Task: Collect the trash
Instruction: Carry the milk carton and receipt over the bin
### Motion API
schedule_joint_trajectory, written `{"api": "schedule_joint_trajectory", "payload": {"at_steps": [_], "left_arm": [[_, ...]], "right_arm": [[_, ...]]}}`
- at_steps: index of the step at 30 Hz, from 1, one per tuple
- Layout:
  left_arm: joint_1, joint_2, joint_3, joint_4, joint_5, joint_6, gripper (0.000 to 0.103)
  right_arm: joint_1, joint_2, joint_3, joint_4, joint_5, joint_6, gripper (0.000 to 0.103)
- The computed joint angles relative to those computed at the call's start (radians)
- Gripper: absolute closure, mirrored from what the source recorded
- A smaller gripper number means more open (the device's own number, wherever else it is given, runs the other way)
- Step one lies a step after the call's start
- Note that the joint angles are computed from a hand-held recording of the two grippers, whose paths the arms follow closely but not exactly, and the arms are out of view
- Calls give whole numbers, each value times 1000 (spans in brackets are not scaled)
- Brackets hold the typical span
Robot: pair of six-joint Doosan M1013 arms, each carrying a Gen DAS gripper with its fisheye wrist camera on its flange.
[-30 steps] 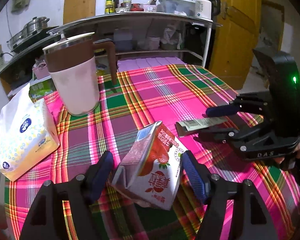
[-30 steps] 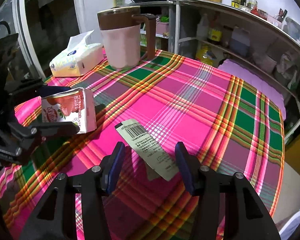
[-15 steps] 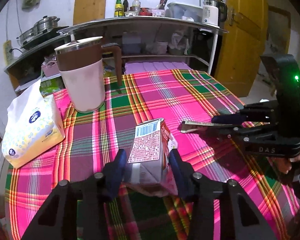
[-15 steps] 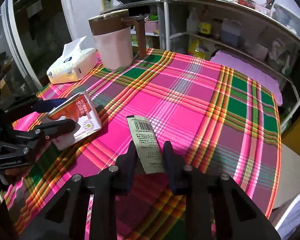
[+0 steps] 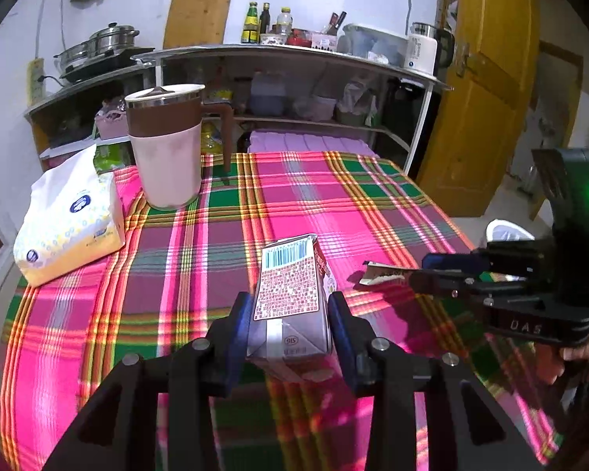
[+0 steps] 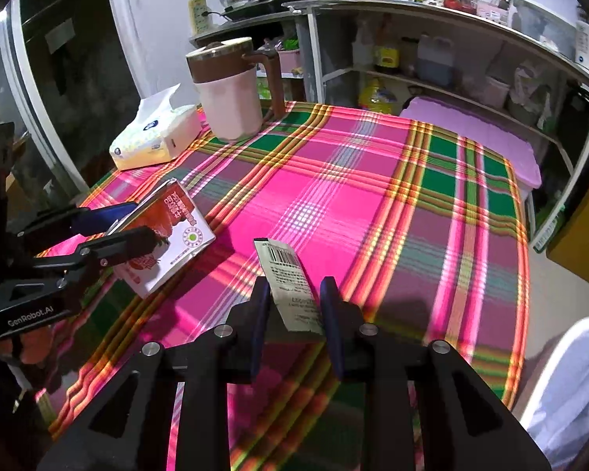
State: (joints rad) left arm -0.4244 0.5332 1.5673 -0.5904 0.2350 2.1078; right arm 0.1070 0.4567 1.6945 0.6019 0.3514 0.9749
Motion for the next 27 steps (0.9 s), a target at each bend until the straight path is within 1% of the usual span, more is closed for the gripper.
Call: {"api": "schedule_joint_trajectory", "payload": {"at_steps": [2,5,8,11,13,14,18,24,27], "left_arm": [[-8,-15,20,-8,-17,-15,63],[-21,-38,46,18,-42,-68,63],[-37,-66,75,-23,-69,-52,63],[-53,-90,102,-165,-90,73,63],[-63,-101,115,-229,-97,134,63],[-69,-108,122,-292,-96,195,63],[-89,-126,138,-409,-92,311,63],[-114,-142,149,-467,-90,380,63],[-123,-147,152,-465,-93,380,63]], "right_arm": [[-1,-16,20,18,-12,-11,76],[-4,-45,55,48,-35,-26,76],[-9,-81,97,85,-64,-43,76],[-11,-113,132,123,-89,-63,76],[-11,-137,160,150,-110,-80,76],[-12,-145,168,160,-116,-87,76],[-17,-189,215,207,-152,-117,76],[-25,-228,258,249,-180,-134,76],[-31,-243,276,277,-191,-149,76]]}}
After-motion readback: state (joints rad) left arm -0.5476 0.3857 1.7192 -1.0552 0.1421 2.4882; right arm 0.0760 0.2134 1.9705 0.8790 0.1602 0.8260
